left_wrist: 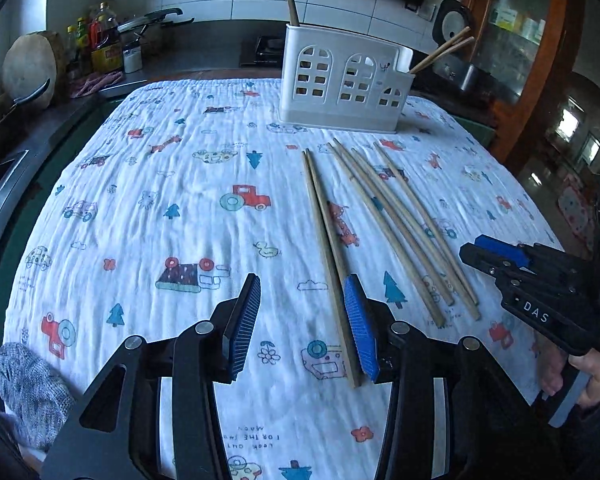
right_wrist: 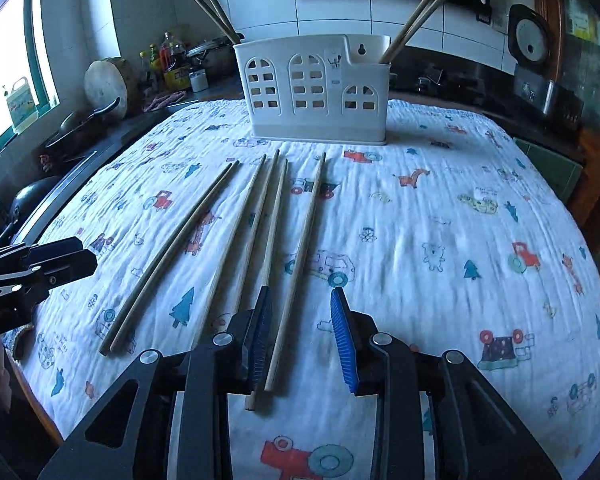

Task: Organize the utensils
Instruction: 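Move both tools back and lower them onto the next chopsticks, then close the left tool on a chopstick while the right tool grasps another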

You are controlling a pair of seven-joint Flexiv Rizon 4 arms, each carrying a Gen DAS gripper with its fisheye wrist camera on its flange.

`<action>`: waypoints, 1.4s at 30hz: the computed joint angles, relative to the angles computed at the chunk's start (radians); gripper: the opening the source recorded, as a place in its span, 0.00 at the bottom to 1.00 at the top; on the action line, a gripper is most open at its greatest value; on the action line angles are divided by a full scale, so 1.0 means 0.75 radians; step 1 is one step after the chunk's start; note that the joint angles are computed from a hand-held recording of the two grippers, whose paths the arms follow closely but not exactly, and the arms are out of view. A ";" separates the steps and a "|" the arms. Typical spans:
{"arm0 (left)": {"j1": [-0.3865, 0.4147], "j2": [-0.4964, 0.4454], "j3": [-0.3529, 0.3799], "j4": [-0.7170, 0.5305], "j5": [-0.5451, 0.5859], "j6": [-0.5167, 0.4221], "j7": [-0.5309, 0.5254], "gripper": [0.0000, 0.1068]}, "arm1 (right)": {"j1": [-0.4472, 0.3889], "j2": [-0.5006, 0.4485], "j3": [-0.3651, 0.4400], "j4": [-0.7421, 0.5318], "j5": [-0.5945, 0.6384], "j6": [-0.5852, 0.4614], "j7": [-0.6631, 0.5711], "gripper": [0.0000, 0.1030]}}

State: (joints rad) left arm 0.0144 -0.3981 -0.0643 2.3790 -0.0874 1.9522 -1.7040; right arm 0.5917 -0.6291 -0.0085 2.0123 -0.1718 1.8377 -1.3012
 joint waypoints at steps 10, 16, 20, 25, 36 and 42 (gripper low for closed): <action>0.050 -0.035 -0.074 -0.006 0.053 -0.007 -0.035 0.41 | -0.093 -0.018 0.111 -0.018 -0.050 -0.055 0.037 0.14; 0.117 -0.052 -0.137 -0.013 0.102 -0.016 -0.061 0.32 | -0.040 -0.018 0.056 -0.010 -0.052 -0.064 0.056 0.10; 0.180 -0.075 -0.197 -0.022 0.139 -0.028 -0.085 0.27 | 0.013 -0.015 0.002 -0.002 -0.040 -0.060 0.060 0.10; 0.214 -0.098 -0.234 -0.037 0.159 -0.046 -0.097 0.25 | 0.092 -0.014 -0.080 0.011 -0.015 -0.048 0.051 0.08; 0.161 -0.110 -0.202 -0.057 0.125 -0.068 -0.098 0.22 | 0.102 -0.009 -0.089 0.026 0.014 -0.031 0.028 0.07; 0.414 -0.141 -0.425 -0.025 0.221 -0.038 -0.177 0.14 | 0.062 -0.015 -0.046 0.019 0.012 -0.028 0.027 0.07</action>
